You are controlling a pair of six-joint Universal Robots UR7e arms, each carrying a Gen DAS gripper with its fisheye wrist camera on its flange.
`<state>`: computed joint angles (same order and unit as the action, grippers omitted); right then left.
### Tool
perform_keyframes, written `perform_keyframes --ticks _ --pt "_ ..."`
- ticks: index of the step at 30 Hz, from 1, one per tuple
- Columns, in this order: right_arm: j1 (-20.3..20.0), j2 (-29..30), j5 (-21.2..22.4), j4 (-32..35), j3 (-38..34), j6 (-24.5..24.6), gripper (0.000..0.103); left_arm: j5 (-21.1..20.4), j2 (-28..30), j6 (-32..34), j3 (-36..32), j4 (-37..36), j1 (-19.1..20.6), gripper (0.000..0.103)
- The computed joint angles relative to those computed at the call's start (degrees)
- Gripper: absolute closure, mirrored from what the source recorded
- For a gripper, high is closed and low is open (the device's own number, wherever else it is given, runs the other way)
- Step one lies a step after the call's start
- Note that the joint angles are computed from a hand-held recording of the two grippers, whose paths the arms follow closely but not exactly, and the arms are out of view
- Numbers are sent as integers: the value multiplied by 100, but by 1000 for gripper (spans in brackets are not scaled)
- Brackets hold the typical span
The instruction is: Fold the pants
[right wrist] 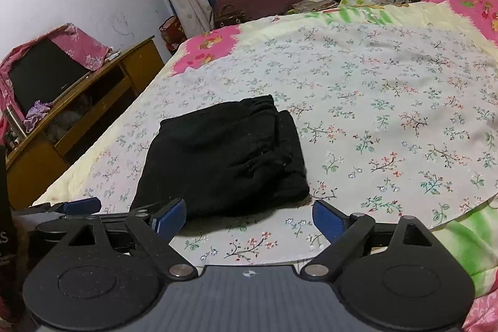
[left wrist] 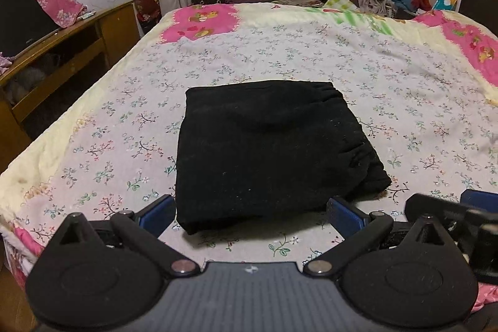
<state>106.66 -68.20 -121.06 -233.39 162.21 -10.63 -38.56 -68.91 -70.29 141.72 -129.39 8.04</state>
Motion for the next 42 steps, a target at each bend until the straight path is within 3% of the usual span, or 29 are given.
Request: perform_keyframes --ticks 10,26,42 --pt "169 63 -114 -51 38 101 20 50 -77 -279 -3 312 -108 0" --pt "383 -17 -299 152 9 237 20 50 -130 -315 70 220 -127 0" --pt "402 -43 -345 259 -5 251 20 -4 -110 -392 31 355 -122 0"
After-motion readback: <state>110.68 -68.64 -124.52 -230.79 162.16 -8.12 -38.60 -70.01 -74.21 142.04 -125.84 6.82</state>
